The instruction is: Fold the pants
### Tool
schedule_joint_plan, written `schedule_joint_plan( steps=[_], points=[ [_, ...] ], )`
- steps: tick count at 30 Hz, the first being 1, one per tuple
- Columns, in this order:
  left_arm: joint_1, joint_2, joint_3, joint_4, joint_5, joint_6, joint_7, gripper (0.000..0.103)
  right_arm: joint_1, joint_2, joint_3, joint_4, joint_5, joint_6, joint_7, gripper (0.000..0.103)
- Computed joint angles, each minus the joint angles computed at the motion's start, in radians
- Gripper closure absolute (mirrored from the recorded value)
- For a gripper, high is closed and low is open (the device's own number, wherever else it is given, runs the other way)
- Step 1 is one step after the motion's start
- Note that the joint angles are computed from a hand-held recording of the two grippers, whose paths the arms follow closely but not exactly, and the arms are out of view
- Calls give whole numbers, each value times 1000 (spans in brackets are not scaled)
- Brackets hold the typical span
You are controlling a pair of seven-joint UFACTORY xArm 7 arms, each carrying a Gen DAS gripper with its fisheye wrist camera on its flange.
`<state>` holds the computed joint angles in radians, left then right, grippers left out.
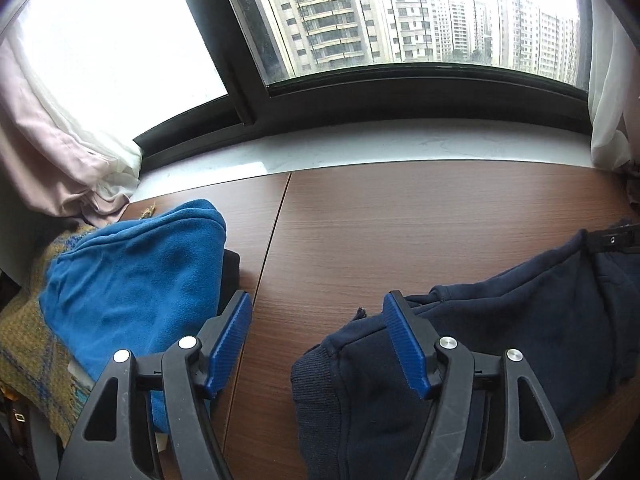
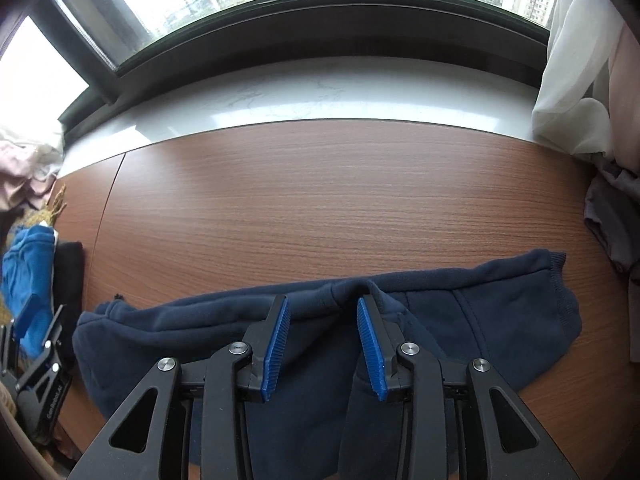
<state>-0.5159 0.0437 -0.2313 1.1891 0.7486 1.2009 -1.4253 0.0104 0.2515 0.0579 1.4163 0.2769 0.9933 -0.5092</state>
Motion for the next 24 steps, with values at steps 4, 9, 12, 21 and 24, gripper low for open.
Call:
schedule_joint_plan(
  steps=[4, 9, 12, 21, 24],
  points=[
    [-16, -31, -18, -9, 8, -10, -25, 34, -25, -68, -6, -55, 46, 38, -57, 66],
    [-36, -86, -60, -35, 49, -66, -96, 34, -49, -250, -33, -238, 238, -86, -263, 65],
    [-48, -96, -85, -29, 61, -83, -145, 34, -45, -342, -75, -318, 335, -101, -407, 55],
    [-131, -13, -111, 40, 99, -85, -218, 34, -17, -535, -189, -528, 407, -156, -695, 55],
    [-156, 25, -97, 53, 70, -124, -222, 34, -21, -553, -215, -571, 391, -149, -734, 55]
  ],
)
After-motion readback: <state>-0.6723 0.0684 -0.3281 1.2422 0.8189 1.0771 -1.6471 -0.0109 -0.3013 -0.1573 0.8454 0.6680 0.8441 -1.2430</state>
